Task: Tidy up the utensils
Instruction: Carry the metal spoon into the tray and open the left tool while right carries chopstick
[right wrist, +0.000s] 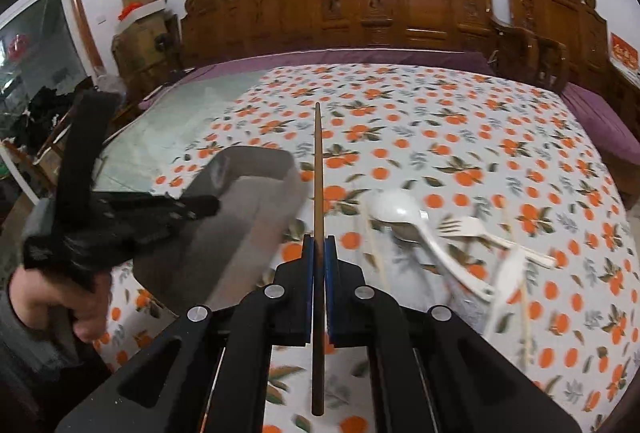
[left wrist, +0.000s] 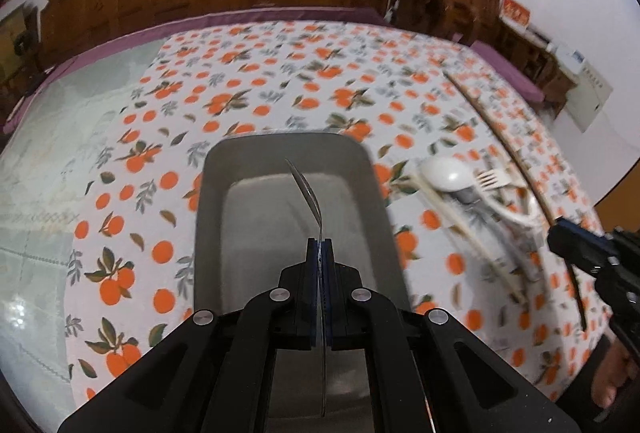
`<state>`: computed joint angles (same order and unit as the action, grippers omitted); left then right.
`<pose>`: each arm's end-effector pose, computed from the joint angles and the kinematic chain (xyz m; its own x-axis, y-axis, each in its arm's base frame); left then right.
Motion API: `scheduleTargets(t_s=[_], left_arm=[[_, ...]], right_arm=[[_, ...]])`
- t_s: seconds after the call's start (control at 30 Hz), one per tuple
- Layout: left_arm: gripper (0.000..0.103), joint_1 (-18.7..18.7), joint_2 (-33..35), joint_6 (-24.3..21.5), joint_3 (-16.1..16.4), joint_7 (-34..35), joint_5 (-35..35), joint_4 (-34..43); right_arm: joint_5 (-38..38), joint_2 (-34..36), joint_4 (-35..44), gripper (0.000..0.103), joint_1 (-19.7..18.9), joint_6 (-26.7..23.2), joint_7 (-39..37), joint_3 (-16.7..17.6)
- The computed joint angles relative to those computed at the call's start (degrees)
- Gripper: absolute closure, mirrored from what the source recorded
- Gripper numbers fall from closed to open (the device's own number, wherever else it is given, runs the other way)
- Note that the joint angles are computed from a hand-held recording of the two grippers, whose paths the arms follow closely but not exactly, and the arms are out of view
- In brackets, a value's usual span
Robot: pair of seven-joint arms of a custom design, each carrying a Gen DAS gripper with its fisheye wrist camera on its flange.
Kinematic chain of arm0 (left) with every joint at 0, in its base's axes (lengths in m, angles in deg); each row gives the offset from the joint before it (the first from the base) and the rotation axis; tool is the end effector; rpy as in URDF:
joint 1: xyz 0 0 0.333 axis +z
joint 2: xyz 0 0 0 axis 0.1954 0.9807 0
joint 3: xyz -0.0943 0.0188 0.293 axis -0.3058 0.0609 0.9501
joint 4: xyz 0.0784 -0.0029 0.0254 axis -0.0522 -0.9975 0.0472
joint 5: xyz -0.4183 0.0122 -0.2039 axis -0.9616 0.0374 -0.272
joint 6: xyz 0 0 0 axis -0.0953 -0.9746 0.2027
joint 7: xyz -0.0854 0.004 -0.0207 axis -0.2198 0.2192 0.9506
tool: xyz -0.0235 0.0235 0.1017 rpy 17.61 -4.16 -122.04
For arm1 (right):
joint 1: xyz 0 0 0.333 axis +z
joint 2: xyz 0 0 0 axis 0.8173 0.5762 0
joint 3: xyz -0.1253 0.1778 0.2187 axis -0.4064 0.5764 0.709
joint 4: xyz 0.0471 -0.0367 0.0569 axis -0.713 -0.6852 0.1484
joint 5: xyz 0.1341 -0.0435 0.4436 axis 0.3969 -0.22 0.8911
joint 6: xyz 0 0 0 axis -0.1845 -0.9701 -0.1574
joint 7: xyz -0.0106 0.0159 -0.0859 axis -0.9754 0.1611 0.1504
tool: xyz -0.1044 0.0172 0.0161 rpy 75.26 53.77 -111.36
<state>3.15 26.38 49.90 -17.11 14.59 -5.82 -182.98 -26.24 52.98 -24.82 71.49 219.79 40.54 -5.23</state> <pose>0.6950 -0.1997 0.5631 -0.1180 -0.9893 0.0856 -0.8276 0.0504 -0.5590 0.6701 0.2833 0.5890 0.4036 -0.8972 -0.1794 -0.7056 -0.1804 -0.6853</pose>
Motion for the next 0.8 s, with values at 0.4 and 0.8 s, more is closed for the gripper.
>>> scheduleTargets(t_s=[0.4,0.8], left_arm=[[0.101,0.3,2.2,-3.8,0.9,-1.7,1.2,1.8],[0.100,2.3,-4.0,1.3,1.4,-4.2,4.8,-2.1]], right_arm=[[0.0,6.0,6.2,0.097,1.4,-2.9,2.7,1.6],[0.1,11.3,13.2,0.097,2.5,-5.8,6.0,2.8]])
